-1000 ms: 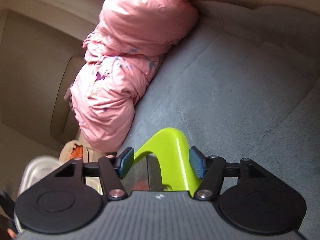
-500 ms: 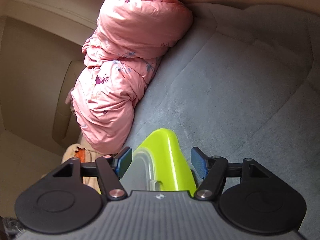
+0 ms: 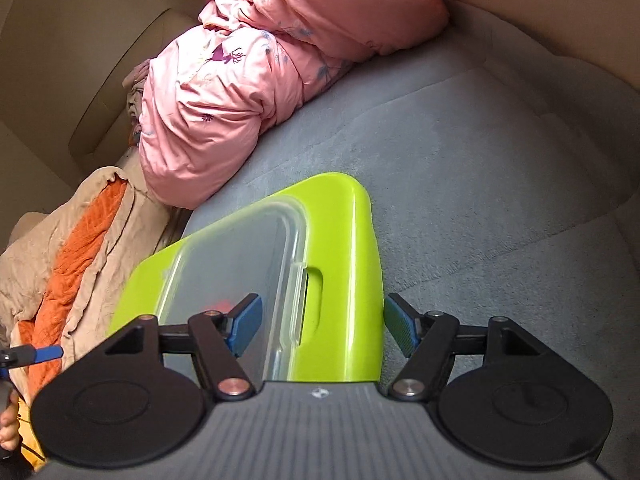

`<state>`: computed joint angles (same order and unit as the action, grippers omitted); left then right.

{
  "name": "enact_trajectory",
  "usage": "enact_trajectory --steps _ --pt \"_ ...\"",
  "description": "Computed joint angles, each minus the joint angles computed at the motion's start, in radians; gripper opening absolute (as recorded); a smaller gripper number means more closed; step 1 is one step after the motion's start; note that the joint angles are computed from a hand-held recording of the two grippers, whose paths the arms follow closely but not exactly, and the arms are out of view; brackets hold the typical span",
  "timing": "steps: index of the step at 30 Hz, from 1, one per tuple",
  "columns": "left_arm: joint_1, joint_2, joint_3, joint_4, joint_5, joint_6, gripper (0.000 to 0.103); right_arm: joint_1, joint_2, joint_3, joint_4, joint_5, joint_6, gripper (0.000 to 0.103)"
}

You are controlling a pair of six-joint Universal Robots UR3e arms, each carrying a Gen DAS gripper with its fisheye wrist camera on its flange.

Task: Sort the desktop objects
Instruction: 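Lower the green lid onto the clear box with the right tool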

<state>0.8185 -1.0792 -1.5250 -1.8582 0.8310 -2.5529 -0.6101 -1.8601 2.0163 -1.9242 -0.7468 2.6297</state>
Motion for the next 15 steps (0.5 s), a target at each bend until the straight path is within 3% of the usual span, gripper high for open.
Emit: enact_trajectory --steps 4,8,13,15 --pt "0.012 -0.059 -0.022 -0.044 0.013 0.038 0.103 0.014 0.005 0.001 -0.007 0.003 0.001 0.075" --pt "0.080 -0.102 -0.058 -0.146 -0.061 0.123 0.103 0.023 0.020 -0.029 0.077 0.035 -0.068 0.076" --pt "0.130 -0.139 -0.068 -0.134 -0.122 0.130 0.103 0.054 -0.003 0.005 0.022 0.026 -0.070 0.072" --pt "0.115 -0.157 -0.085 -0.047 -0.104 0.060 0.103 0.061 -0.003 0.017 -0.011 0.030 -0.051 0.067"
